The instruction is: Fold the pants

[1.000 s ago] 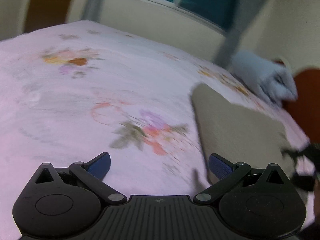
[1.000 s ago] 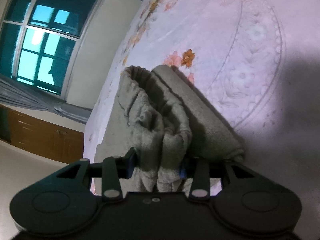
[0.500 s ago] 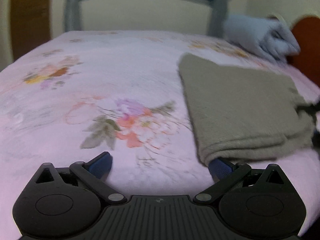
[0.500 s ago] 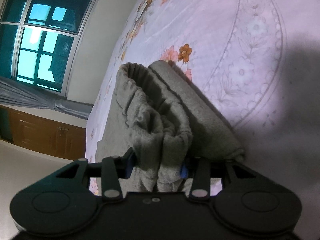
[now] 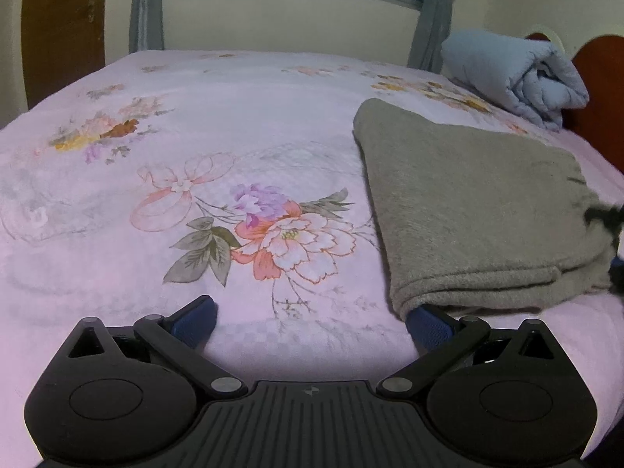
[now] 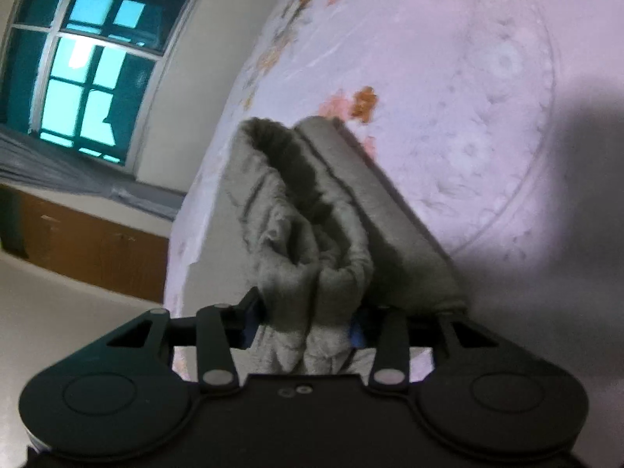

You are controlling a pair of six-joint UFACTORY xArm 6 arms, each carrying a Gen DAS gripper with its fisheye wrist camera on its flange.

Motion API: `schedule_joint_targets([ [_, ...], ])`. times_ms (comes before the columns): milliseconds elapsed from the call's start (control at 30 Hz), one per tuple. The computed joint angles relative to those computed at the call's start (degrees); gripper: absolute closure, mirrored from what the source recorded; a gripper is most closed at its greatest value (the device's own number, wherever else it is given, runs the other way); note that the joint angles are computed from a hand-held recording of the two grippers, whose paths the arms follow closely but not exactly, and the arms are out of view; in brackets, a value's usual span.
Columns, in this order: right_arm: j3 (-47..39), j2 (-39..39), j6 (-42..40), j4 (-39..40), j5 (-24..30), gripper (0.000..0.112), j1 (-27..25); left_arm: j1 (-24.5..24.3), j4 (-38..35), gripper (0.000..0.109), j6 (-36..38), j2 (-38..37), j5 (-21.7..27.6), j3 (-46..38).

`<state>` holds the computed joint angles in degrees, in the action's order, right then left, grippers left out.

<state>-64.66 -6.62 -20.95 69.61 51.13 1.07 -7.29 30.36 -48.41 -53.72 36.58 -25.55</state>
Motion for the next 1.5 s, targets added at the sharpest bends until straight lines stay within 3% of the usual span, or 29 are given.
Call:
schedule_joint_targets([
  [67, 2.4, -3.2, -2.7, 3.3, -2.9, 0.036, -1.0, -0.9, 0.0, 0.006, 0.2, -1.0, 2.3, -0.3],
  [100, 3.8, -4.8, -4.2, 5.0, -4.3, 0.028, -1.7, -1.1, 0.0, 0.006, 0.3, -1.6, 3.2, -0.4],
  [367, 10.7, -10.4, -10.9, 12.7, -0.3, 0.027, -8.7, -0.7, -2.0, 0.006, 0.5, -4.5, 4.3, 0.7],
  [433, 11.5, -11.2, -12.2, 14.8, -1.4, 0.026, -8.6, -1.0, -1.5, 0.006, 0.1, -4.2, 4.6, 0.7],
  [633, 8.9, -8.7, -7.3, 7.5, -2.4, 0.024, -6.8, -0.5, -1.8, 0.006, -0.4, -4.2, 3.9, 0.8],
  [767, 7.5, -7.5, -9.1, 6.3, 0.4, 0.024, -7.0, 2.5, -5.4, 0.006, -0.5, -6.1, 0.4, 2.3],
  [833, 6.1, -6.4, -9.0, 4.5, 0.9, 0.023, -6.7, 4.6, -6.6, 0.006, -1.9, -6.5, -3.7, 3.3],
  [1000, 1.2, -1.6, -8.7, -0.4, 1.6, 0.015, -5.8, 8.9, -19.5, 0.006, 2.4, -0.3, -18.6, 3.6],
  [1067, -0.6, 0.0, -10.6, -1.2, 1.4, 0.015, -5.0, 8.3, -30.9, 0.006, 10.9, 5.4, -23.5, 1.5],
  [1300, -9.3, 8.3, -15.7, -0.7, 7.4, 0.015, -5.6, 5.8, -59.6, 0.006, 36.5, 20.2, -22.7, -9.0],
  [1500, -19.1, 16.3, -16.5, -1.7, 19.4, 0.015, -6.5, 6.2, -66.3, 0.006, 43.1, 24.9, -23.0, -11.8],
])
